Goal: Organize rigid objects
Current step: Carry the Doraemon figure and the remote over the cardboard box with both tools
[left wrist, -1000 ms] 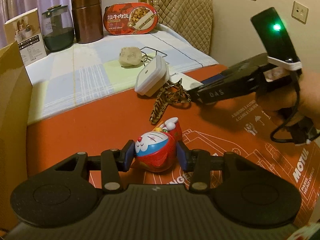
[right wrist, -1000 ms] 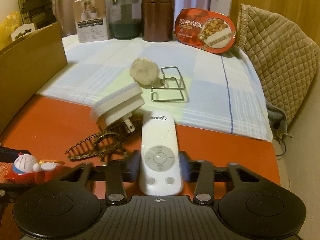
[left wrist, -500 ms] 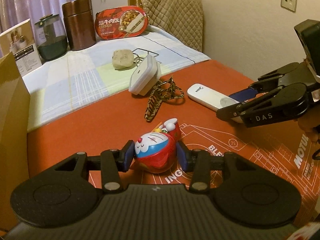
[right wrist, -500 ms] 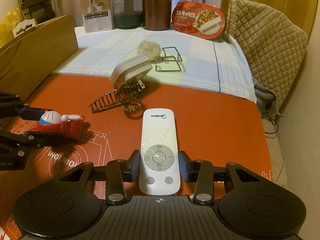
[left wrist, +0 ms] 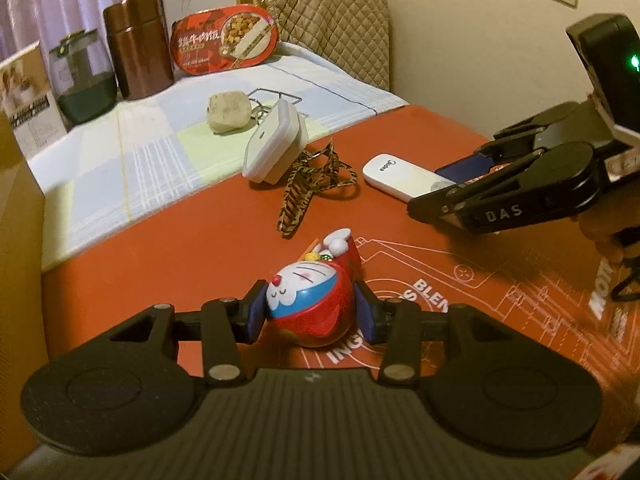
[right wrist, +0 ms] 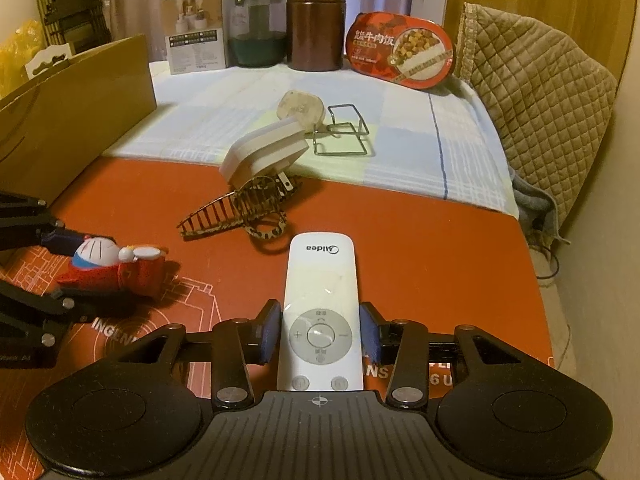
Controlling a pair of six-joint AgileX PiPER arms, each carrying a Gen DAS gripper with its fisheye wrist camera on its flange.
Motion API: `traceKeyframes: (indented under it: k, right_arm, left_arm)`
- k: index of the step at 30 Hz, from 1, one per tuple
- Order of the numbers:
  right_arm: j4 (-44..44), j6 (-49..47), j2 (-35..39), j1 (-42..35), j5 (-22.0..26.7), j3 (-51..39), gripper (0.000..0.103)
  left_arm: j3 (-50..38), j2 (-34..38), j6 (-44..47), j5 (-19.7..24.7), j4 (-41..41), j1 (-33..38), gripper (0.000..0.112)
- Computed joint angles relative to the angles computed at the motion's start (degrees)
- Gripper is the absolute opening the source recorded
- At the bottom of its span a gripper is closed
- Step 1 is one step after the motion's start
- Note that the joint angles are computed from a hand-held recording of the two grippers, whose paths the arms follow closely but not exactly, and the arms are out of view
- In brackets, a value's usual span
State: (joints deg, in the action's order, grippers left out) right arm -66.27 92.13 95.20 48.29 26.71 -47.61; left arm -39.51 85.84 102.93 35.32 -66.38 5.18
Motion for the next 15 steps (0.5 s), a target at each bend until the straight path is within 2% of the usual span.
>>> traceKeyframes:
  k: [7, 9, 15]
  right_arm:
    - [2.96, -0.39, 0.16, 1.65, 3.3, -1.12, 0.037]
    - [3.26, 0.39, -1.0, 2.15, 3.34, -0.38, 0.037]
    - [6.48, -0.95, -4.75, 5.02, 7.41, -0.74, 0.037]
  left_arm:
    - [-0.12, -1.92, -7.07, 3.05, 3.74, 1.41, 0.04]
    - [-0.34, -2.66, -8.18, 4.67, 4.75, 2.13, 0.04]
    - [-0.73, -6.31, -13.11, 7.36, 7.19, 3.72, 0.04]
